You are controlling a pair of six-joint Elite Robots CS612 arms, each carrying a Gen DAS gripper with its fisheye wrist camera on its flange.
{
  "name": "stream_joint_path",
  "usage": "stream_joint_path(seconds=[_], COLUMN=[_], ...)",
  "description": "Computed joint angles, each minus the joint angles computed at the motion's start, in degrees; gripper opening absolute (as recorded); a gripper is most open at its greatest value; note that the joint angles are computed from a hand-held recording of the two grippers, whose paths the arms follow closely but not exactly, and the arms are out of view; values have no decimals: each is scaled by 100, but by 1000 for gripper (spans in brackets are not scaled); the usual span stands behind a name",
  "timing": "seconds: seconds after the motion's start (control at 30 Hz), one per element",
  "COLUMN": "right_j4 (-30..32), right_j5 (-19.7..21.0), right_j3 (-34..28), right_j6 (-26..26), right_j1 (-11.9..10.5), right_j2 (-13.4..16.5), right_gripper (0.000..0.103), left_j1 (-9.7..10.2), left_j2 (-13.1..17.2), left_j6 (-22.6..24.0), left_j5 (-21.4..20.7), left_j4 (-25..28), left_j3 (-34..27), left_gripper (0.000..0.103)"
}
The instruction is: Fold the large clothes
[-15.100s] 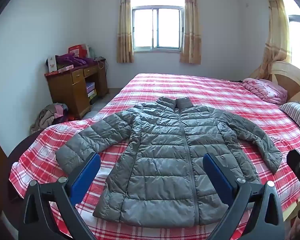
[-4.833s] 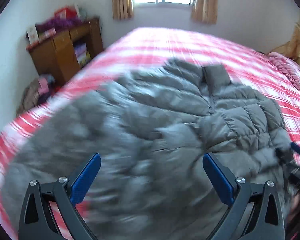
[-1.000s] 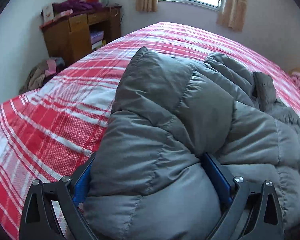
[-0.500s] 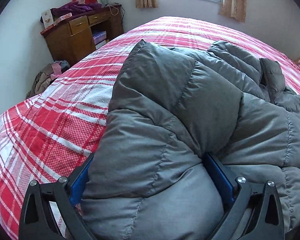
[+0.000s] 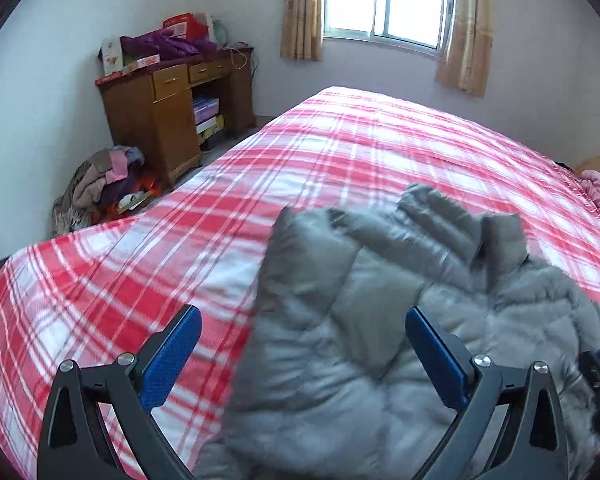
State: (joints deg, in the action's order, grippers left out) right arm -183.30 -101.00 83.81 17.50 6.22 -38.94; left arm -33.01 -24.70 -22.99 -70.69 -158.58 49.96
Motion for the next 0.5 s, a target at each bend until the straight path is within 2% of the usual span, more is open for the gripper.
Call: stream_joint_path(seconds=[0.07, 0.13, 0.23, 0.3, 0.5], right_j4=[245, 546, 1007, 1043, 919], right_j5=[-174, -99, -7, -151, -121], right_j3=[-271, -496, -754, -798, -779], right_j6=[30, 152, 419, 413, 283], right_j1=[28, 10, -26, -16, -35], right_j2=[90, 204, 381, 464, 557], right_gripper=[59, 59, 59, 59, 61], left_j1=[-3, -22, -32, -25, -28], left_j2=[224, 470, 855, 977, 948], left_j6=[-95, -295, -324, -193, -222], left_j5=[-148, -73, 85, 48, 66], left_j4=[485, 1031, 1840, 1767, 1486], left_j3=[-471, -903, -1518, -1587, -1421], left_gripper=[102, 102, 102, 102, 102])
